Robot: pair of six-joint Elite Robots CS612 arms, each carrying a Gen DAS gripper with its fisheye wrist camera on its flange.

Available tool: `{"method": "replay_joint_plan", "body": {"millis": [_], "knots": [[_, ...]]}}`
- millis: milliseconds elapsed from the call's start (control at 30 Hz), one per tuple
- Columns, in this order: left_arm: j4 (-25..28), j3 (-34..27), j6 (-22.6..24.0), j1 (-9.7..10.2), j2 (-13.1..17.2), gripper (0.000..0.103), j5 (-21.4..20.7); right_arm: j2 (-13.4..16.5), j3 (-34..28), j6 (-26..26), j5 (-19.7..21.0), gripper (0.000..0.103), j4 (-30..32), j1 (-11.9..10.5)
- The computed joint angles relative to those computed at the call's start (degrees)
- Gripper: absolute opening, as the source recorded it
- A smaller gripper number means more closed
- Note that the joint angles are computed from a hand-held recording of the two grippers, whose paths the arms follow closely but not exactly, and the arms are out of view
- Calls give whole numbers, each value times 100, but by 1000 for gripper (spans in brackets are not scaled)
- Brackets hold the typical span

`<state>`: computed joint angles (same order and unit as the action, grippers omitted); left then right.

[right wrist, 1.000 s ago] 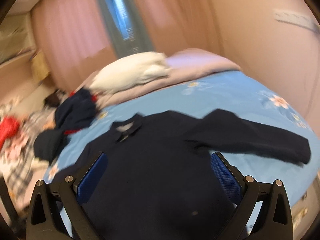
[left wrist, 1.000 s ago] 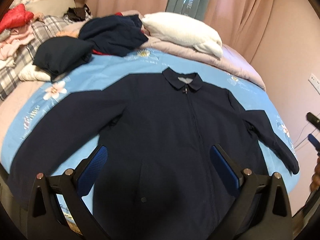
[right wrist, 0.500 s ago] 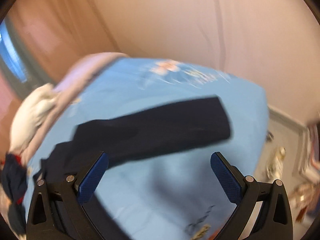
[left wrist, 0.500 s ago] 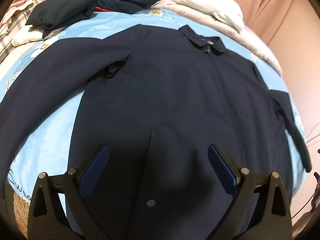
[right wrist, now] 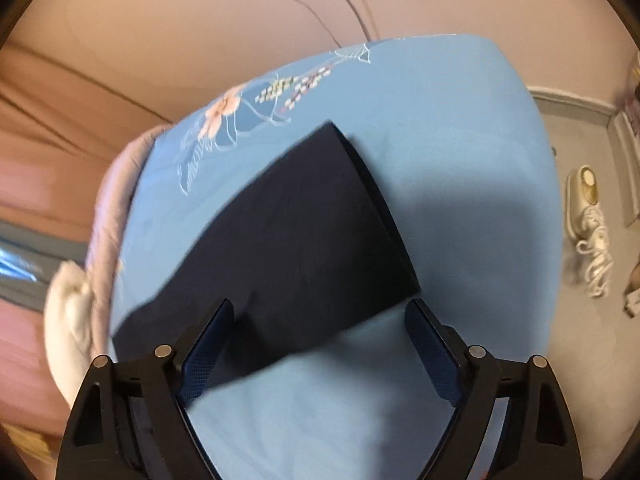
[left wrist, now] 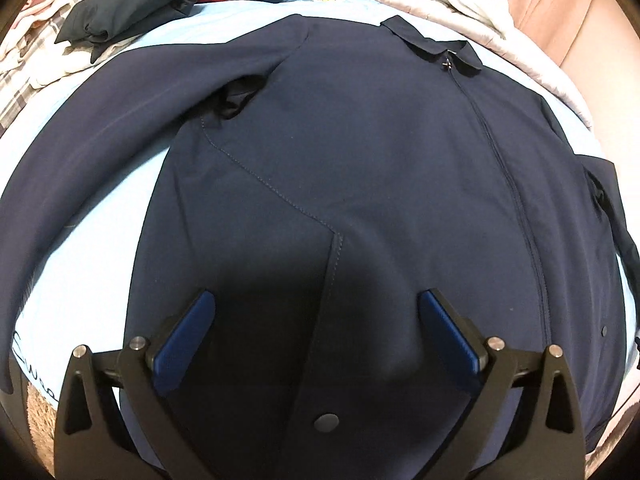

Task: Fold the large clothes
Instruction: 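Reach the right gripper to the sleeve cuff and close on it, then lift the gripped sleeve up off the sheet with the right gripper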

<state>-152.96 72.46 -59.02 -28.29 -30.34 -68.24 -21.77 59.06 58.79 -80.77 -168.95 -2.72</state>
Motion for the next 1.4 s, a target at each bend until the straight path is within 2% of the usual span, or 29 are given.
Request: {"method": "replay_joint_plan", "body": {"millis": [100, 200, 300, 333, 367, 433, 700, 867, 933, 1200, 1400], "knots": [[-30, 10, 7, 0, 4, 102, 1, 91, -119, 274, 44, 85, -178, -36], [58, -51, -18, -3, 27, 102, 46, 159, -208, 332, -39, 70, -111, -38], [130, -89, -7, -3, 37, 102, 56, 103, -66, 502, -214, 40, -156, -36], [104, -78, -14, 2, 33, 102, 40, 103, -55, 503, -209, 20, -146, -47], [73, -64, -17, 7, 27, 102, 25, 86, 4, 515, -159, 12, -199, -62], [10, -35, -16, 26, 12, 102, -46, 49, 106, 414, -193, 8, -365, -72], [75, 0, -95, 32, -47, 100, -40, -260, 267, -500, -973, 6, -489, 57], [-60, 190, -261, 30, -202, 98, 64, -366, 79, -1190, -1488, 6, -642, 203], [-150, 306, -287, 10, -300, 98, 231, -377, -37, -1443, -1624, 6, -784, 267], [-280, 628, -344, -87, -603, 98, 808, -439, -362, -2255, -1579, 6, -1317, 444], [-540, 919, -417, -137, -803, 98, 1074, -377, -796, -2890, -1347, 6, -1454, 622]]}}
